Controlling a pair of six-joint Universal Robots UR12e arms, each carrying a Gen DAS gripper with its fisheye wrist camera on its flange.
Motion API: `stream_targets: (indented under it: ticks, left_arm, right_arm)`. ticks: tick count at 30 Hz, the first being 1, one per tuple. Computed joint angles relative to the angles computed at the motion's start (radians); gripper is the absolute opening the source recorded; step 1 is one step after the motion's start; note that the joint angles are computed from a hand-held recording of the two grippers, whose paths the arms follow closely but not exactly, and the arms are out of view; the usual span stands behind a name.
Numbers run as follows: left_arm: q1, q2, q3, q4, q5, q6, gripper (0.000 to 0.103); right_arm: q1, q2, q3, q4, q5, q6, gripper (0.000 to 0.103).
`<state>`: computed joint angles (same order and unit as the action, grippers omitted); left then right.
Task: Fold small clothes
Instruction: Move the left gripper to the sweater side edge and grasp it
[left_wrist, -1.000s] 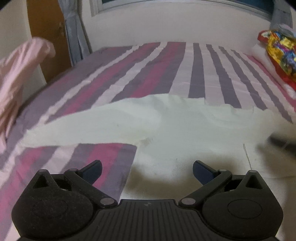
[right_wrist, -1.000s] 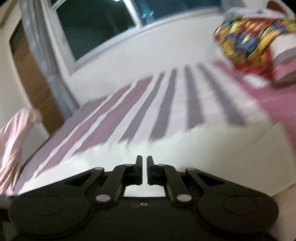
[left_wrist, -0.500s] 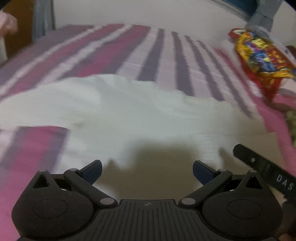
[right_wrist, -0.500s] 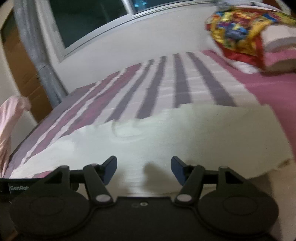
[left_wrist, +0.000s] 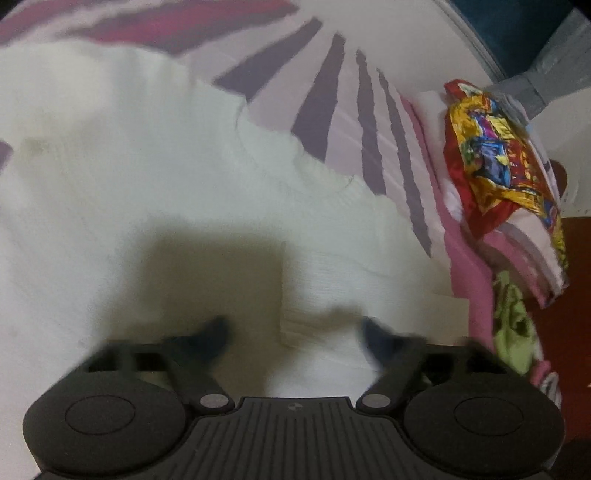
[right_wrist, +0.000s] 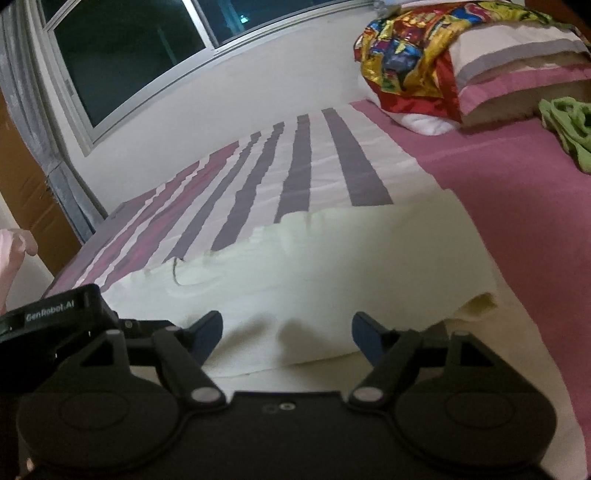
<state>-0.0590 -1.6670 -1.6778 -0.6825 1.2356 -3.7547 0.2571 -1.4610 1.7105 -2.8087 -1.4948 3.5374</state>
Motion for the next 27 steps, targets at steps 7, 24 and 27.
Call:
stream_targets:
  ticks: [7, 24, 27]
  left_arm:
    - [0.005, -0.015, -0.006, 0.038, -0.064, -0.100, 0.067]
    - [0.003, -0.049, -0.032, 0.188, -0.137, -0.304, 0.049]
    - [-0.001, -0.048, -0.030, 0.176, -0.123, -0.303, 0.049]
  right_arm:
    - [-0.011, -0.002, 0.007, -0.001, 0.017, 0.018, 0.077]
    - [-0.020, -0.010, 0.016, -0.011, 0.019, 0.030, 0.080]
    - [-0.021, -0.011, 0.017, -0.014, 0.024, 0.032, 0.081]
